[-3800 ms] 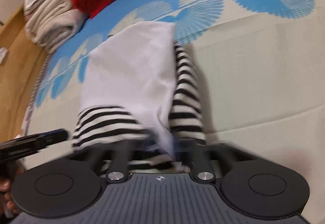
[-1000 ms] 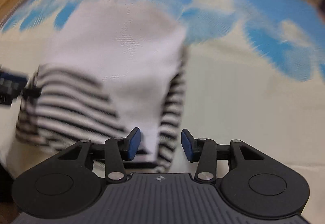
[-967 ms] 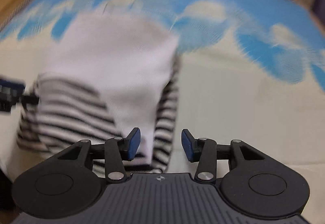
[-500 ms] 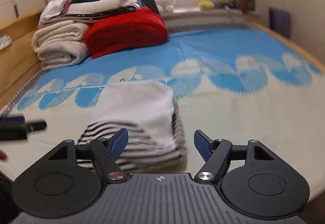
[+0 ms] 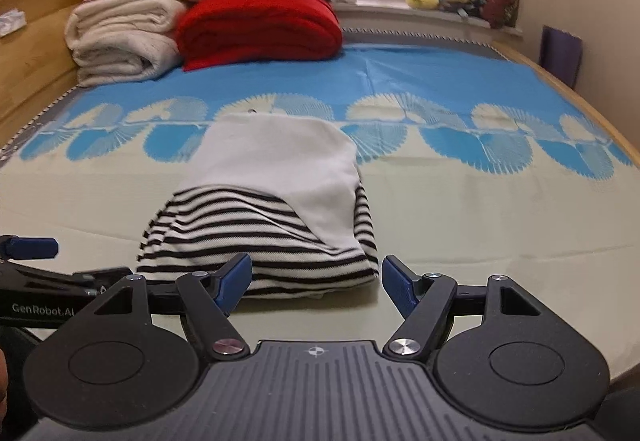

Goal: Fold small clothes

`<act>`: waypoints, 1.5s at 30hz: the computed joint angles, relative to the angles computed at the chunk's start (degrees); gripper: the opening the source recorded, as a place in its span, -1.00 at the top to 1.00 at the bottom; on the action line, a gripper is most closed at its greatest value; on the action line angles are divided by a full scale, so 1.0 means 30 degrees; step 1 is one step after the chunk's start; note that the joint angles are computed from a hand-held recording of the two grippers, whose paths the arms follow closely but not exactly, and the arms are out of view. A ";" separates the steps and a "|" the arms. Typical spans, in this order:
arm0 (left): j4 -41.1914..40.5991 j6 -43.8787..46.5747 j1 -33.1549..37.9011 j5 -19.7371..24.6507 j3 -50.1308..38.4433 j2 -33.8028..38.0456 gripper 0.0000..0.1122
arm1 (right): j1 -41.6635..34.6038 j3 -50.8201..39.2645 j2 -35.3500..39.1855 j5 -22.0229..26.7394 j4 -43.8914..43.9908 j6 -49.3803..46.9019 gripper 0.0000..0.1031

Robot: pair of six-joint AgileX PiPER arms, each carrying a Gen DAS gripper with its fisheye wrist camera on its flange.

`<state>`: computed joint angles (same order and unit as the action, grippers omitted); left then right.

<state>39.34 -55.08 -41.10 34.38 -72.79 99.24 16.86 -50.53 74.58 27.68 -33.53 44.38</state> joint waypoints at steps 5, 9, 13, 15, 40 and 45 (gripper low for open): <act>-0.0315 -0.0117 -0.0048 -0.0220 -0.0253 0.0219 -0.82 | 0.0181 -0.0034 0.0322 -0.0025 0.0488 -0.0577 -0.50; -0.0002 -0.0514 -0.0160 -0.0640 -0.0162 0.0154 -0.82 | 0.0512 0.0086 0.0352 -0.0159 0.0178 -0.0724 -0.51; 0.0896 -0.1539 -0.0294 -0.0916 -0.0026 0.0100 -0.82 | 0.0813 0.0085 0.0254 -0.0334 -0.0913 0.0478 -0.53; 0.1318 -0.2031 -0.0313 -0.1010 0.0057 0.0050 -0.82 | 0.0793 0.0130 0.0156 -0.0537 -0.1362 0.1133 -0.56; 0.1762 -0.2809 -0.0148 -0.1214 0.0052 0.0139 -0.82 | 0.1328 -0.0008 0.0444 -0.0338 -0.2940 0.2832 -0.58; 0.1733 -0.2731 -0.0105 -0.1263 0.0050 0.0122 -0.82 | 0.1260 -0.0019 0.0436 -0.0378 -0.2795 0.2680 -0.58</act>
<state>44.54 -63.28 -41.41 30.59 -72.64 99.61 20.64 -50.59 75.89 26.54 -41.91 52.42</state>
